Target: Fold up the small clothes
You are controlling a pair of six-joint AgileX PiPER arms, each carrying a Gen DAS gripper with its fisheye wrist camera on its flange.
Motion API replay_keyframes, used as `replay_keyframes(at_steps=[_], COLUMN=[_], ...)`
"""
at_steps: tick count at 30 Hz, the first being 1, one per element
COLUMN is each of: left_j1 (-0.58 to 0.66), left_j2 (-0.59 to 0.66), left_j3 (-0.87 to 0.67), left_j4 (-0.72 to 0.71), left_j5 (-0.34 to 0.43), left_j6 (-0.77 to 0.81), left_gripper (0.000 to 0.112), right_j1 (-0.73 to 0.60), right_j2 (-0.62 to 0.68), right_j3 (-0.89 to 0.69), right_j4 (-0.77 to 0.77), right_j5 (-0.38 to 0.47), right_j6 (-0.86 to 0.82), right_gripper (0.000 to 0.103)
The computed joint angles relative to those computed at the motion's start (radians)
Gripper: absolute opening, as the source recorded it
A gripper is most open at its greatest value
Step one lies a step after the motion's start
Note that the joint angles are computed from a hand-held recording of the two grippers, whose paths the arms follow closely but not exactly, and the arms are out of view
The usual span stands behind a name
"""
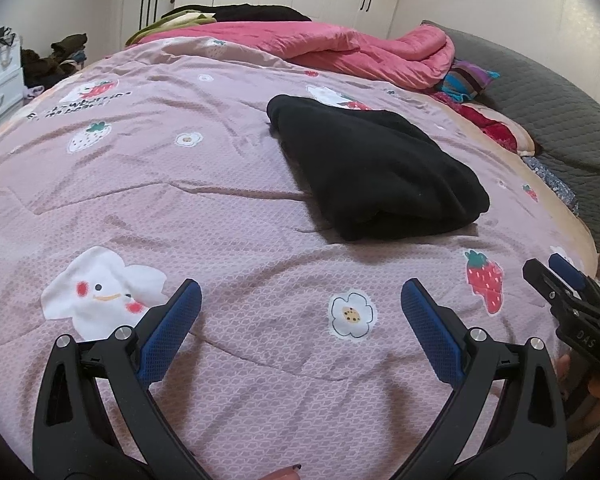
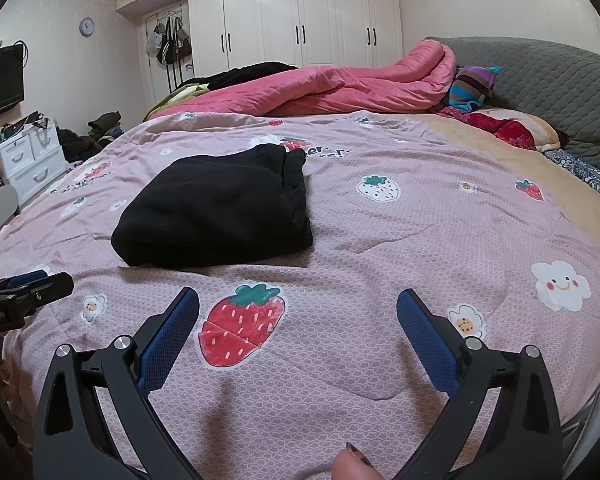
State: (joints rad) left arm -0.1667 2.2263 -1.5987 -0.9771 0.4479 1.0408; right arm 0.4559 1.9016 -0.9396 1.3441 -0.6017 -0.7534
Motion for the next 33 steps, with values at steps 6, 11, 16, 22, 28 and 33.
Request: replay_keyframes(at_steps=[6,11,16,22,28,33], left_j1=[-0.004,-0.003,-0.004,-0.011,-0.01,0.058], left_j2=[-0.005,-0.008,-0.008,-0.018,-0.041,-0.045], left_j3=[0.006,0.01,0.01,0.024,0.049,0.009], left_j4=[0.002,0.007,0.014,0.017,-0.016,-0.003], left_j5=[-0.006,-0.005,-0.012,-0.03,-0.046,0.004], left_j6=[0.001,-0.002,-0.008,0.006,0.079,0.05], left_gripper=[0.094,0.094,0.094,0.094,0.094,0.094], right_j1=[0.0,0.001,0.002,0.003,-0.025,-0.144], right_j2=[0.0,0.003,0.003,0.006,-0.061,-0.363], right_j3=[0.001,-0.004,-0.005,-0.006,0.044,0.256], right_j4=[0.001,0.002,0.004,0.01,-0.004,0.265], right_j5=[0.0,0.001,0.0,-0.003,0.003,-0.116], right_j6=[-0.001,-0.003,-0.005,-0.01,0.064,0.046], right_gripper=[0.099,0.099,0.099,0.099,0.099,0.099])
